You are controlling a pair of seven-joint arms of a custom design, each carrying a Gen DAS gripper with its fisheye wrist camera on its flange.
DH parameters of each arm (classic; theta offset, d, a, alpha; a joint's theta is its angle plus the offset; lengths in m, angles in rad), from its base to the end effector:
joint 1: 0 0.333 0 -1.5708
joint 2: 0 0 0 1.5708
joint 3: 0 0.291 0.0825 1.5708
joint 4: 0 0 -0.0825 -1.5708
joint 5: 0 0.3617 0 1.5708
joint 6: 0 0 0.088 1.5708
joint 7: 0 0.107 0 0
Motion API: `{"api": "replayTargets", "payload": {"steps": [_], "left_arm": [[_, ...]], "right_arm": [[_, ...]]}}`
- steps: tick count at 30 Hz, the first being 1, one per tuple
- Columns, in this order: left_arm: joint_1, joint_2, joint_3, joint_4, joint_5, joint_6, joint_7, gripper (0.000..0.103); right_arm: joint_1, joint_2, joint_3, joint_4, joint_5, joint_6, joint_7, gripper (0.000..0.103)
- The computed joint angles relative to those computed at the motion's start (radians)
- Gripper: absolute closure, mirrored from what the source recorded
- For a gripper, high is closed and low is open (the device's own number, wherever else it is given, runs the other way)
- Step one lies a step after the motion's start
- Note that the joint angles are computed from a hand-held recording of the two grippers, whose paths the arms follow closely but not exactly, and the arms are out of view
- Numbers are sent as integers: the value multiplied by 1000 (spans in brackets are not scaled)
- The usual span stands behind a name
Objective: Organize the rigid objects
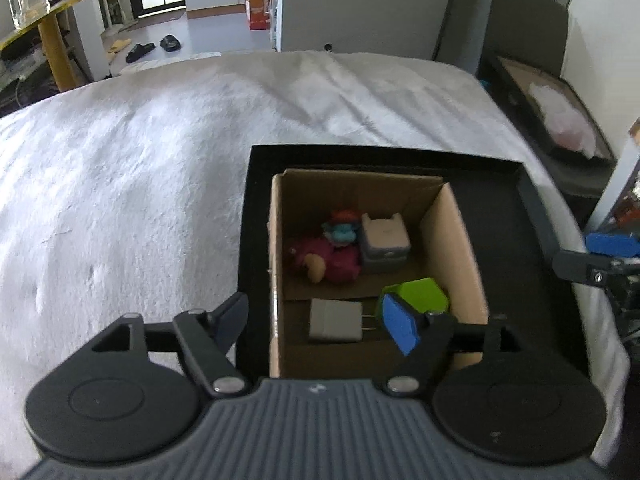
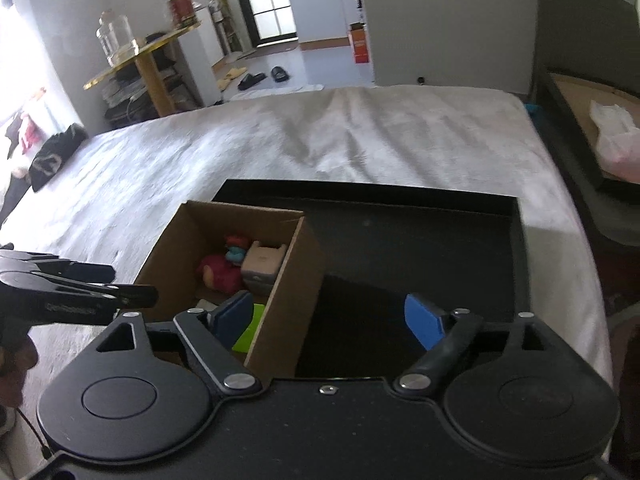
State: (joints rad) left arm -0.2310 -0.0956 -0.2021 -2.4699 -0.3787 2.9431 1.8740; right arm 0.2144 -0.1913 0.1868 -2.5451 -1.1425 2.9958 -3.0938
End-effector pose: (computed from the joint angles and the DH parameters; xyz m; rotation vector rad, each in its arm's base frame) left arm 0.4577 -0.1856 0.3810 -1.5539 2.3213 -0.7557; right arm 0.3849 0.2338 0.3713 -1.6375 1.8452 -0.5129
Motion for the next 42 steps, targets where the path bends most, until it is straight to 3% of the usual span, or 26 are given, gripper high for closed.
{"api": "replayTargets", "payload": {"steps": [7,9,18,27,42], "left_arm": [[-36,-79,42,-9,-175,-87,147,26],[-33,-104,41,-22,-179,-93,157,25],[-37,-236,67,-107,-197,-85,169,22],[-70,-387,141,-182,-245,-144,277,20],[-71,-575,179,-277,-284,-211,359,18]], "right_arm": [[-8,-135,18,-100,81,-25,-27,9],[-22,-169,40,-119,94,-33,-25,4],[-20,-315,100,-202,222,-78,-76,0],[38,-448,139,-254,361,-151,-157,0],[144,-615,193,-286,538,-298,-125,0]]}}
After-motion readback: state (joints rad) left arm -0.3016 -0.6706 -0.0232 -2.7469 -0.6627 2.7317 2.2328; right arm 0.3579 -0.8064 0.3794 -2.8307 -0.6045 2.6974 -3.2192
